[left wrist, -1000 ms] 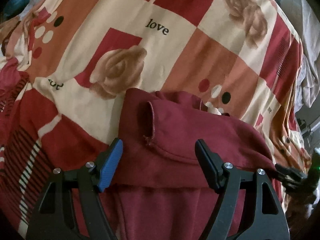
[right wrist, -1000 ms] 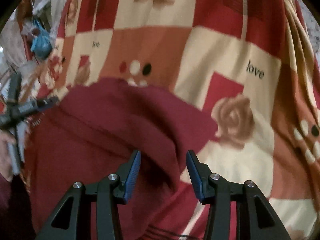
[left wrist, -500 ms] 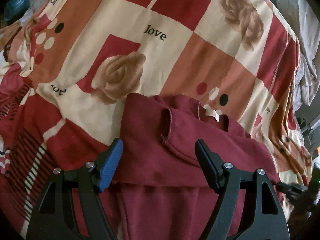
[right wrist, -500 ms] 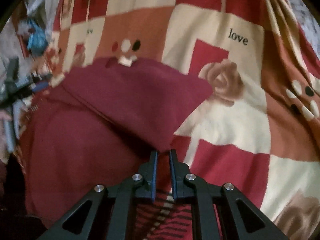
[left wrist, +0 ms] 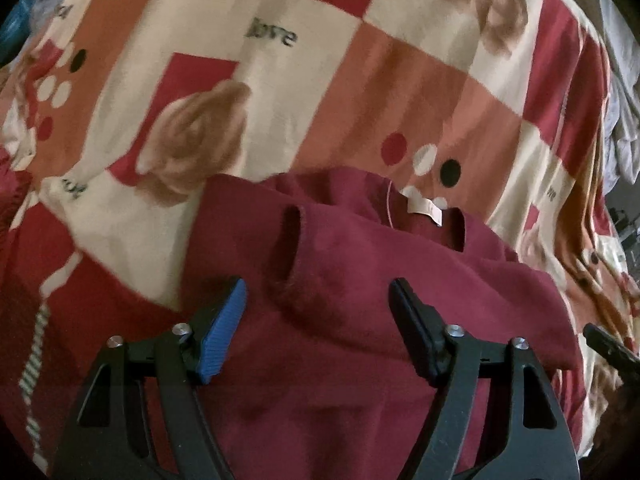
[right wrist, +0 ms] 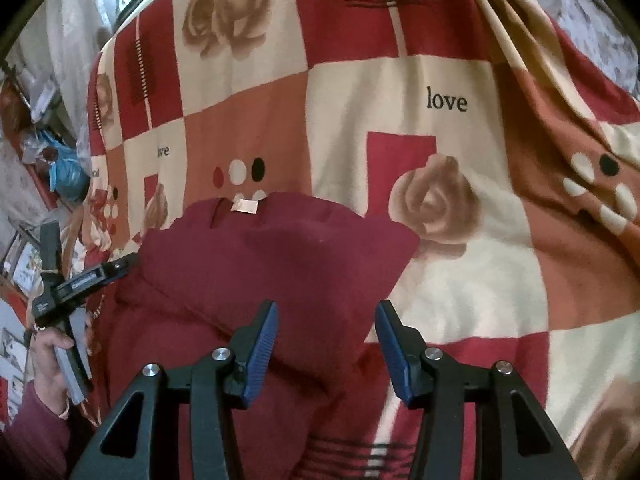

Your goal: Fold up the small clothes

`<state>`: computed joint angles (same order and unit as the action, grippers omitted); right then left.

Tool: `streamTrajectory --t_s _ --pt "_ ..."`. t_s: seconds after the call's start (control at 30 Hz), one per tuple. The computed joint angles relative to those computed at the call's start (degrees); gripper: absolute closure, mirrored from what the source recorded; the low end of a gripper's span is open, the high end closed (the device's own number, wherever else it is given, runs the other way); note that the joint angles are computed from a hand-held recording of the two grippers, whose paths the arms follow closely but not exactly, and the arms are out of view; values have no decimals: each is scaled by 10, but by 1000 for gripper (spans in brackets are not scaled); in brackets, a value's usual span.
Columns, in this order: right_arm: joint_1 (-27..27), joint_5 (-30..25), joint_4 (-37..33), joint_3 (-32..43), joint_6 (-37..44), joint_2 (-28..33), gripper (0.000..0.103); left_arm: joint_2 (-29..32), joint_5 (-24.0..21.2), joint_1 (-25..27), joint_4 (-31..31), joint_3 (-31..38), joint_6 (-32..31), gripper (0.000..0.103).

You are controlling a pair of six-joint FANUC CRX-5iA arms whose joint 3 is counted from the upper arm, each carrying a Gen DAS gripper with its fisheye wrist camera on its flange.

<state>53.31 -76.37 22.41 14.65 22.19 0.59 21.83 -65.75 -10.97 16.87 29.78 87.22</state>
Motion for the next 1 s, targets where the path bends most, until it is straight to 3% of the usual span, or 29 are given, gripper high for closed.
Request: streamTrajectory --t_s 0.07,0.1,0.17,0.2,0.23,0.33,0.47,0.5,0.53,0.57,0.6,0.63,0.7,0.87,1.0 --pt "-3 -2 6 -7 -4 -1 55 22 -25 -9 -22 37 3 76" --pt "-4 -3 12 -11 -8 -3 55 31 -37 -12 -30 52 -1 85" --pt "-13 -5 18 -21 -22 -8 48 33 -50 -4 -2 53 -14 90" --pt "-20 -5 18 -25 -30 -9 36 24 -46 -1 8 44 -22 90" --pt "-28 -5 18 -29 -40 -10 31 10 -37 3 20 27 -34 90" --pt "-60 18 -16 -34 -54 -8 31 -35 -28 16 54 -26 -71 90" --pt "-98 85 -86 -40 -42 -1 31 -64 -2 22 28 -60 -59 90" --pt "-107 95 -106 -35 -28 6 34 -58 -5 24 22 -57 -47 90" --pt "-110 93 -113 -26 -13 15 59 -52 -8 26 24 -59 -42 90" --pt "-103 60 -89 -7 6 37 76 -46 -8 28 25 -60 -36 90" --pt "-88 18 -38 5 9 58 83 -42 -6 28 23 -62 -32 90" --pt "-76 -36 13 23 13 84 83 -39 -4 29 25 -65 -30 90" --pt "-71 -67 24 33 -4 91 83 -35 -12 35 36 -69 -27 89" --pt "-33 -15 15 8 -20 32 83 -45 -6 30 25 -76 -27 85" --pt "-2 0 -12 15 34 32 54 -49 -15 21 -4 -68 -23 84"
